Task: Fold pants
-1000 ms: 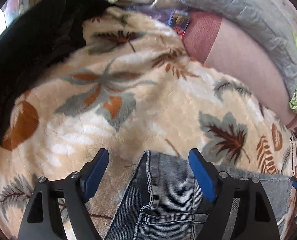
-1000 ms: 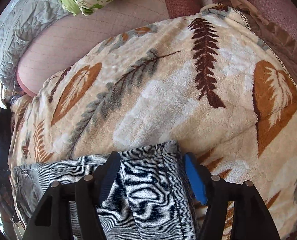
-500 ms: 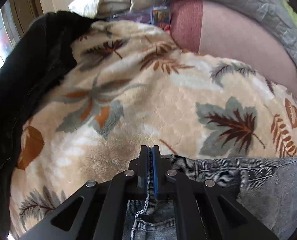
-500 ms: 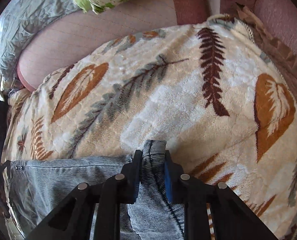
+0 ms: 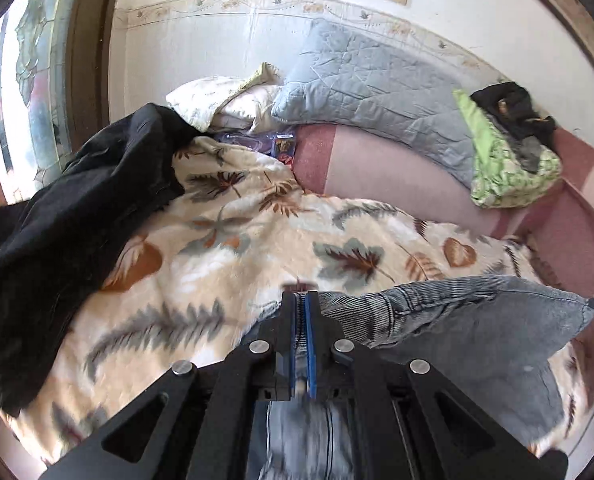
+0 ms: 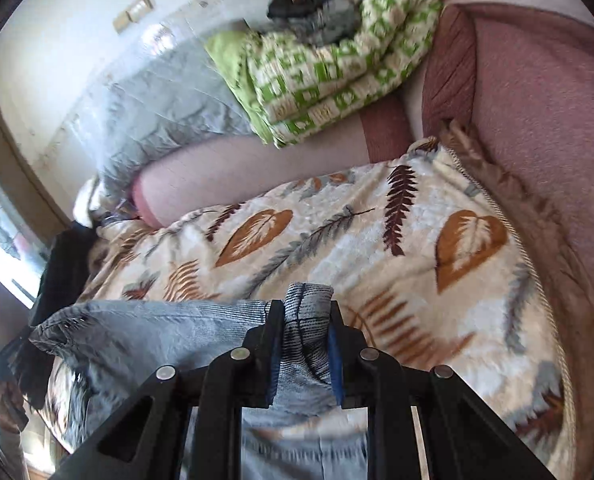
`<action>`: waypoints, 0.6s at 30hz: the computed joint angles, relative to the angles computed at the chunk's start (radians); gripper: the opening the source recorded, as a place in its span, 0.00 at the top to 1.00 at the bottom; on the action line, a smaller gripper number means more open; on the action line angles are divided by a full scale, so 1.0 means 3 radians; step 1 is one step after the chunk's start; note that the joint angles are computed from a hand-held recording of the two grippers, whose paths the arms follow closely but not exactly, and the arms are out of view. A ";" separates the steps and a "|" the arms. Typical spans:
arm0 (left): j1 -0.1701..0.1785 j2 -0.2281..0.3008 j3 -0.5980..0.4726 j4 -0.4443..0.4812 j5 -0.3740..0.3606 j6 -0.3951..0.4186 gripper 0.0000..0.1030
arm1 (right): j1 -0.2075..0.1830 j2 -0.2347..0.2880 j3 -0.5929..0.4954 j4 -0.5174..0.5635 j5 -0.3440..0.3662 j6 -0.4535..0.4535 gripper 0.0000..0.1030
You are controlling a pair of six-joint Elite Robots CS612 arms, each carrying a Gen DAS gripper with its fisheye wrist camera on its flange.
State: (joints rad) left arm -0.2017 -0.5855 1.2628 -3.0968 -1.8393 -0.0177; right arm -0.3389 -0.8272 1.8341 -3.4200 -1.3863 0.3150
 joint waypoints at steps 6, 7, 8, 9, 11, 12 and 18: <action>0.0172 -0.0137 0.0457 0.0612 -0.0158 0.0482 0.88 | -0.0039 0.0035 0.0667 -0.0051 0.0326 -0.0038 0.53; 0.0167 -0.0133 0.0459 0.0803 0.0015 0.0493 0.80 | -0.0021 0.0049 0.0713 0.0107 0.0256 -0.0058 0.34; 0.0158 -0.0136 0.0478 0.0855 0.0243 0.0436 0.79 | 0.0000 0.0059 0.0758 0.0197 0.0162 -0.0049 0.33; 0.0165 -0.0145 0.0514 0.0778 0.0341 0.0381 0.79 | -0.0003 0.0067 0.0815 0.0148 0.0141 0.0017 0.33; 0.0190 -0.0178 0.0560 0.0556 0.0308 0.0198 0.77 | -0.0076 0.0075 0.0958 -0.0218 0.0266 0.0295 0.32; 0.0191 -0.0200 0.0576 0.0446 0.0269 0.0134 0.69 | -0.0108 0.0061 0.1006 -0.0369 0.0284 0.0428 0.32; 0.0006 -0.0247 0.0608 0.0098 0.0141 0.0259 0.47 | -0.0230 0.0088 0.0758 -0.0368 0.0826 0.0851 0.29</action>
State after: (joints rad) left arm -0.2001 -0.6596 1.4450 -3.0672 -1.7970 0.0600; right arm -0.4078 -0.8006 2.0614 -3.5304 -1.1384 0.5704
